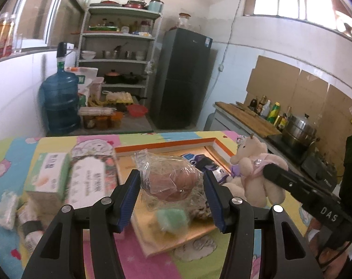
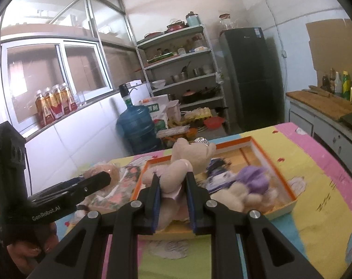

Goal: Organize soft objects
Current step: 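Carry the peach ball and the pink-dress bear over the orange box, then lower the peach ball into the box with the left tool while the right tool releases the bear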

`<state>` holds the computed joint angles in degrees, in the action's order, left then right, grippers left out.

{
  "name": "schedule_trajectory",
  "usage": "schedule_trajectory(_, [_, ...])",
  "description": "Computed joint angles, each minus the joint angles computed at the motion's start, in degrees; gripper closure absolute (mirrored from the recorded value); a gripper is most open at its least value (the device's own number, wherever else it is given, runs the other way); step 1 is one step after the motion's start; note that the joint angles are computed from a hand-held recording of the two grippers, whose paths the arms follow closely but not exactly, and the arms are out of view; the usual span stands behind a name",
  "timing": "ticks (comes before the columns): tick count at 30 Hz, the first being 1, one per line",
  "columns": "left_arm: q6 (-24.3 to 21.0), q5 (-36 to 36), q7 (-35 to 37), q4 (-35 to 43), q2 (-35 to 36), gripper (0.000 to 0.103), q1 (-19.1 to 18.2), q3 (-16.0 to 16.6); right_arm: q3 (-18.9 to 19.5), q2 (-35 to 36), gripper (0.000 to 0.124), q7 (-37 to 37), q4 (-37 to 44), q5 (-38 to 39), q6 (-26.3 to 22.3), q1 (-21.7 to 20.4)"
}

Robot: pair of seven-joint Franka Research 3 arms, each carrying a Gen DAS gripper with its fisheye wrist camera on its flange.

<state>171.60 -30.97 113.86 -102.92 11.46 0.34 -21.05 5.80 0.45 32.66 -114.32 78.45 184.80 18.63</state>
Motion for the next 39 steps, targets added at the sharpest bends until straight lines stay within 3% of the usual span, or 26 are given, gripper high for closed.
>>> schedule_trajectory(3, [-0.7,6.6,-6.6,3.5,2.9,0.046,-3.0,2.6,-1.5,0.4,0.103,-2.6,1.5,1.8,-5.1,-1.9])
schedule_trajectory(7, [-1.6,15.5,-16.0,8.4,7.1,0.046,-6.1,5.1,-2.6,1.6,0.103,-0.8,2.9,-1.6,-8.4,-4.2])
schedule_trajectory(18, [-9.6,31.1,-32.5,26.8,20.4,0.046,-10.3,7.7,-2.6,9.6,0.103,6.1,11.3,-9.2,-16.0,-10.8])
schedule_trajectory(29, [-22.1,33.5,-34.2,44.3,31.9,0.046,-11.5,7.0,-0.7,18.8,0.103,21.0,20.0,-25.5,-20.4,-14.2])
schedule_trajectory(39, [-33.3,34.0,-34.7,58.5,40.2,0.046,-14.2,8.8,0.2,20.5,0.103,27.0,20.9,-31.5,-22.6,-15.5])
